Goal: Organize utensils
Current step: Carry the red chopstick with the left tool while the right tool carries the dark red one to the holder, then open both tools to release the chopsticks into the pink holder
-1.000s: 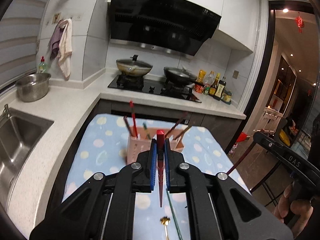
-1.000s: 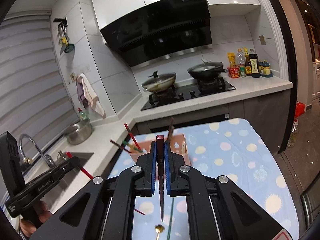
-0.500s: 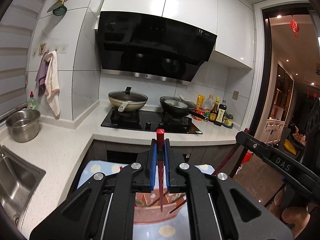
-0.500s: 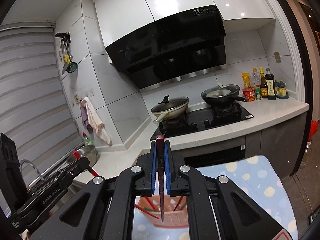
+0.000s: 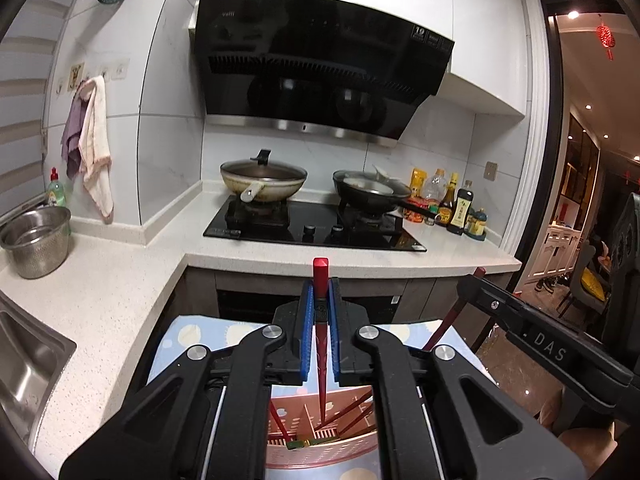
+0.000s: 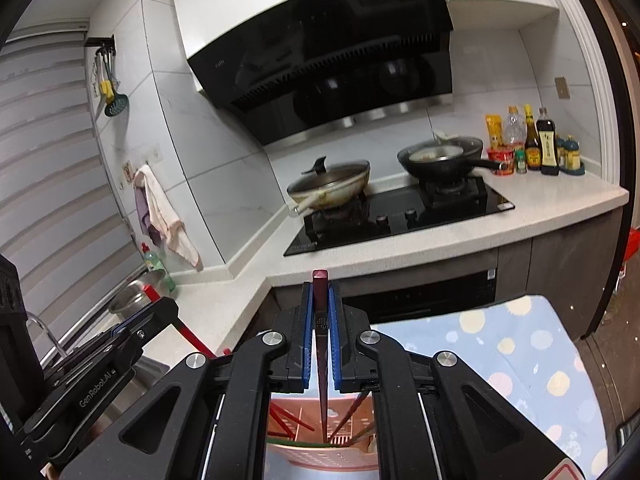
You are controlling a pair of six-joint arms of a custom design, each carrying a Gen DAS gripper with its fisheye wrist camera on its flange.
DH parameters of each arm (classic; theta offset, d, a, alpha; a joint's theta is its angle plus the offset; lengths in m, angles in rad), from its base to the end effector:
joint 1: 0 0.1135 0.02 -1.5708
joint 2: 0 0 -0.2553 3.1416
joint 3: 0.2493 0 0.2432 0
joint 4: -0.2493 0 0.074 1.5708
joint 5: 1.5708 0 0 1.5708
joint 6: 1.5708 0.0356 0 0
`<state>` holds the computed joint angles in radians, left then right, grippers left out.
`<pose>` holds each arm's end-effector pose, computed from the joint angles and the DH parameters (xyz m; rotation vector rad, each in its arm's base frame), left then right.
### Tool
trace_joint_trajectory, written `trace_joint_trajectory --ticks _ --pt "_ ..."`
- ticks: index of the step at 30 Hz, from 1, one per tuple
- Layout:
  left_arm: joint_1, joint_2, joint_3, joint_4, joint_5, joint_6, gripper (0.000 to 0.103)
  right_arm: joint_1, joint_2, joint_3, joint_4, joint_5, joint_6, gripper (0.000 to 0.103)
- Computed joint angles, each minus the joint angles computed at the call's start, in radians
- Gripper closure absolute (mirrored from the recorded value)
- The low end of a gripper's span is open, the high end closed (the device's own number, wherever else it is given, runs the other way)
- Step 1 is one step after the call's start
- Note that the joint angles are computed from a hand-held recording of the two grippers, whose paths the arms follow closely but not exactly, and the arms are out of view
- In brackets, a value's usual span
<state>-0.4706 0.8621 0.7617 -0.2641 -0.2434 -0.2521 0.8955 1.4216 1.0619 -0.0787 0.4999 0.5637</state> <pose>0.1784 -0.0811 0.3047 0.0487 1.9314 -0.2485 0.2128 0.2384 0.2945 -0.0100 1.9805 0.4562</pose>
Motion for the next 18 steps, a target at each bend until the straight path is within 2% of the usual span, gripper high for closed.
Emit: trace_joint_trajectory --ticks 16,18 --pt "0.026 0.071 -0.064 0.066 0.030 -0.011 0.096 -0.012 0.081 -0.026 0.026 -0.022 0.020 0.095" --pt "0.017 0.067 -0.067 0.064 0.014 -0.012 0.095 -0.005 0.074 -0.030 0.024 0.000 0.023 0.088"
